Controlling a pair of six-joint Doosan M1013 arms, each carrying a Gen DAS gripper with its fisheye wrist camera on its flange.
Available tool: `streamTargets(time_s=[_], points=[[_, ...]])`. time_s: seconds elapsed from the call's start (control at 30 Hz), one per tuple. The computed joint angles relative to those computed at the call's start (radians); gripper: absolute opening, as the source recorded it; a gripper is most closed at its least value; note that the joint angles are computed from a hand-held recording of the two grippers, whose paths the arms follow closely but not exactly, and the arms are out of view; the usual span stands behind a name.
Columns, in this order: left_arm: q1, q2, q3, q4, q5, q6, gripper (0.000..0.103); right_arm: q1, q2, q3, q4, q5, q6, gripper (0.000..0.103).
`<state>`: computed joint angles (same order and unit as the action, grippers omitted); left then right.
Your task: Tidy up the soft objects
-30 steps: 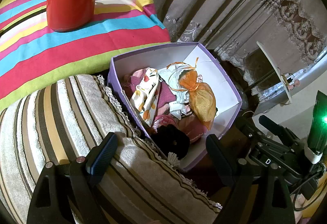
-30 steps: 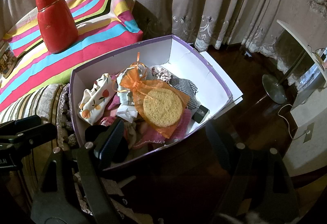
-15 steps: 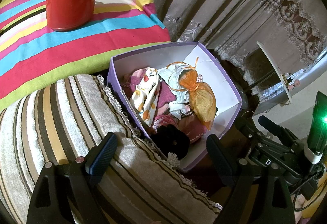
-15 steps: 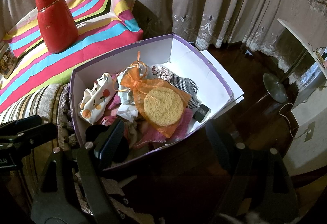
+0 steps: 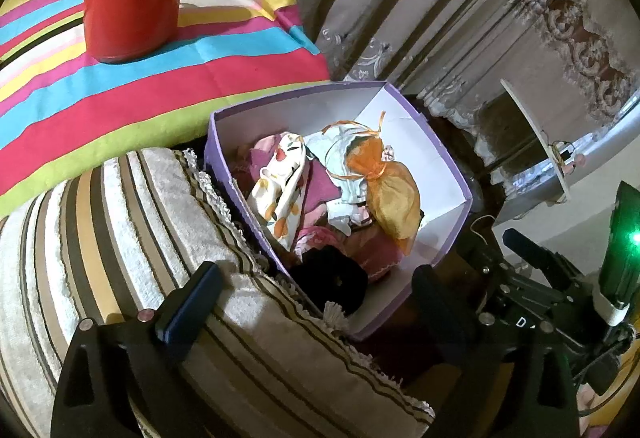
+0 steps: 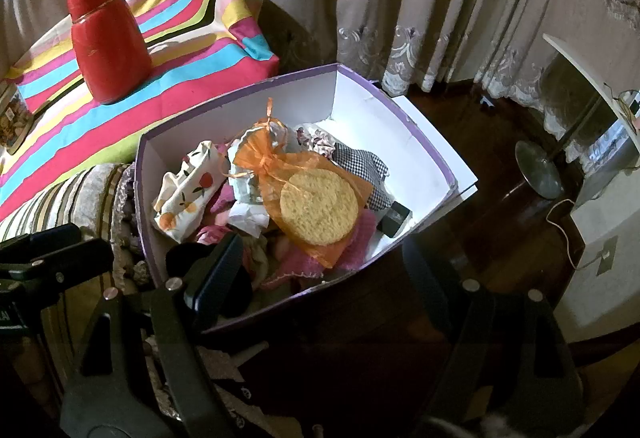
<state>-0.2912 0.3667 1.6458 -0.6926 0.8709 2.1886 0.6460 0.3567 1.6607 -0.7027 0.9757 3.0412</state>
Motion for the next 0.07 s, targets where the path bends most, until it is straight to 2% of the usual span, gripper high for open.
streamTargets(time_s=[0.07], points=[[-0.004,0.000,0.000,0.003,-0.002,0.007,0.100,-0.001,0.000,0.002,0.004,-0.002,0.000,0.084]])
